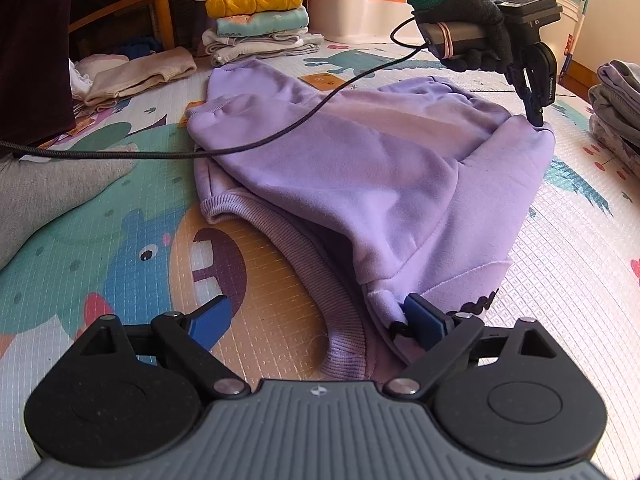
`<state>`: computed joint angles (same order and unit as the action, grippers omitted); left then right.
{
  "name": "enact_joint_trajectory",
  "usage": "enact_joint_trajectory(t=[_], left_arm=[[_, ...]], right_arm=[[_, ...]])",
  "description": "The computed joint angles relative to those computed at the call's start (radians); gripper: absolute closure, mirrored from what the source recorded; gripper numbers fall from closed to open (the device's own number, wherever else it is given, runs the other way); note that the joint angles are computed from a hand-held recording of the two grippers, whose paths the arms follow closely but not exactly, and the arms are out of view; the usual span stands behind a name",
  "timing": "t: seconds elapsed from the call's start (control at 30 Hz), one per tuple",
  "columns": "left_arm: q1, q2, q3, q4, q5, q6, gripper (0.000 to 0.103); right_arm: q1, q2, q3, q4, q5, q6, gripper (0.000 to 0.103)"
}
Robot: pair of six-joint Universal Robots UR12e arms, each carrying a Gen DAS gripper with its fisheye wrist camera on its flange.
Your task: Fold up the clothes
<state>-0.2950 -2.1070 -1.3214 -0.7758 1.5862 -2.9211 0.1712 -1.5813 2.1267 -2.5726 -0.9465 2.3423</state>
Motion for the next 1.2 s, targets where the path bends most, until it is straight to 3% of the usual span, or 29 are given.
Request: enact_joint_trajectory(t=[0.13, 0.17, 0.2, 0.27, 0.37, 0.47, 0.57, 0.63, 0.77, 0.83, 0.97, 1.07, 1.2], left_arm=[[0.001, 0.091, -0.032, -0.165, 0.105, 0.222, 0.094], [0.003, 0.124, -0.053, -0.212, 0.116, 0.257, 0.086], [0.008, 0.161, -0.078, -0.261, 0.112, 0.276, 0.081], [0.021, 0.243, -0.143, -0.345, 0.091, 0.296, 0.059], [0.044, 0.355, -0.253, -0.4, 0.035, 0.258, 0.057], [0.063, 0.467, -0.428, -0.28, -0.011, 0.158, 0.058], [0.046, 0.552, -0.59, -0.116, -0.032, 0.198, 0.058], [0.021, 0.587, -0.663, -0.072, -0.035, 0.27, 0.057], [-0.003, 0.631, -0.758, -0.03, -0.012, 0.599, 0.057], [0.003, 0.645, -0.787, 0.002, -0.01, 0.71, 0.058], [0.015, 0.634, -0.826, 0.119, -0.005, 0.801, 0.058], [0.01, 0.624, -0.851, 0.196, 0.038, 0.888, 0.058], [0.024, 0.624, -0.871, 0.233, 0.041, 0.956, 0.066]], right_arm=[[-0.014, -0.01, 0.004, -0.021, 0.021, 0.031, 0.02], [-0.018, -0.015, 0.007, -0.029, 0.027, 0.026, 0.02], [-0.023, -0.02, 0.01, -0.036, 0.033, 0.019, 0.021], [-0.031, -0.033, 0.015, -0.037, 0.044, -0.004, 0.021], [-0.039, -0.052, 0.022, -0.037, 0.054, -0.062, 0.022], [-0.042, -0.062, 0.021, -0.033, 0.067, -0.11, 0.022], [-0.039, -0.065, 0.015, -0.032, 0.054, -0.128, 0.022], [-0.037, -0.061, 0.008, -0.031, 0.029, -0.108, 0.022], [-0.036, -0.054, 0.002, -0.03, -0.006, -0.072, 0.022], [-0.031, -0.048, -0.001, -0.024, -0.019, -0.063, 0.021], [-0.017, -0.038, -0.01, -0.003, -0.041, -0.077, 0.022], [-0.009, -0.031, -0.02, 0.026, -0.064, -0.078, 0.021], [-0.005, -0.03, -0.024, 0.049, -0.079, -0.093, 0.022]])
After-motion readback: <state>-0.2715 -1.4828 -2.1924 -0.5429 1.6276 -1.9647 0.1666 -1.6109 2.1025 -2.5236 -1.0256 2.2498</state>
